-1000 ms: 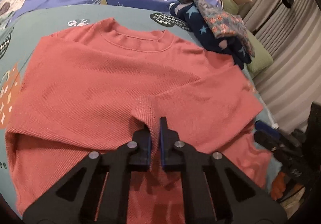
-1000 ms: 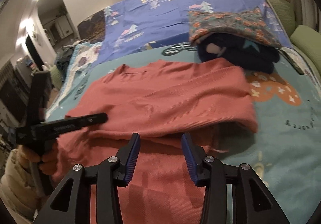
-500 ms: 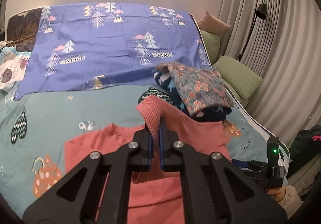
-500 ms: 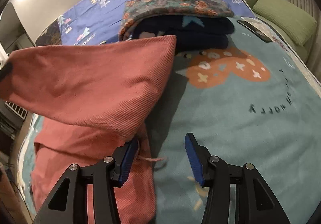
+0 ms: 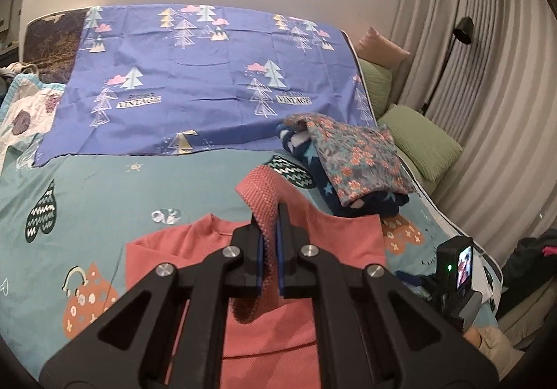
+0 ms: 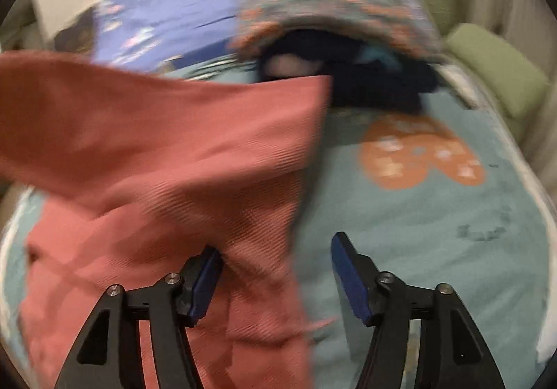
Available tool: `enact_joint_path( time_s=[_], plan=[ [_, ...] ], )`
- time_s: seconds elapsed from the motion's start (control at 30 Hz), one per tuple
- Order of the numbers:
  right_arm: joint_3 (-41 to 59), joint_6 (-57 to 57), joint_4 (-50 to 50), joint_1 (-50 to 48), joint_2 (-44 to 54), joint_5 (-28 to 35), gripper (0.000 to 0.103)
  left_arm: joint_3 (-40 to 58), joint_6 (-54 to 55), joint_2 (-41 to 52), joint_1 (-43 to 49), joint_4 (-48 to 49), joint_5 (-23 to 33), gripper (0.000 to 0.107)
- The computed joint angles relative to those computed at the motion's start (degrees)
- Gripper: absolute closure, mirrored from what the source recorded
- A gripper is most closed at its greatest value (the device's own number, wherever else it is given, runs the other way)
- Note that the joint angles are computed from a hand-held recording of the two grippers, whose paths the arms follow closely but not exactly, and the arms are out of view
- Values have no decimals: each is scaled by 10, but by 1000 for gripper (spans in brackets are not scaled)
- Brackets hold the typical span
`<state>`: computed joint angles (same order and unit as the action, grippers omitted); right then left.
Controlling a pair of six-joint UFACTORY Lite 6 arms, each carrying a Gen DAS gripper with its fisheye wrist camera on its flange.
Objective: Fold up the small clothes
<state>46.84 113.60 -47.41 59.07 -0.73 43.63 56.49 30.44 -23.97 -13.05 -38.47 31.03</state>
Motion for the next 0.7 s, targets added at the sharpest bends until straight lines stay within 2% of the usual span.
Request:
enact_joint_path(
  time_s=[0.07, 0.1, 0.2, 0.33, 0.4, 0.5, 0.57, 0.63, 0.7],
  plan=[
    [-54, 77, -9, 2, -58, 21, 40, -3, 10, -1, 17, -8, 8, 100],
    [-104, 126, -31, 3, -113, -5, 40, -6, 21, 1, 26, -16, 12, 100],
    [-205, 223, -58, 29, -231, -14, 40, -32, 54, 14, 47, -42, 14, 100],
    [-248, 236, -65, 38, -271, -24, 40, -74, 82, 39, 63, -59, -3, 100],
    [-234, 230, -69, 49, -252, -12, 41, -93, 98, 59, 78, -77, -4, 100],
    [-206, 212, -78, 66, -225, 9, 53, -106, 124, 72, 102, -109, 14, 100],
    [-200, 201, -94, 66, -229, 2, 76, -99, 133, 72, 115, -124, 36, 100],
    [-191, 199, -123, 61, -231, -5, 90, -86, 138, 54, 128, -136, 49, 100],
    [-151, 190, -144, 94, -205, 42, 92, -75, 145, 30, 143, -146, 54, 100]
  ],
)
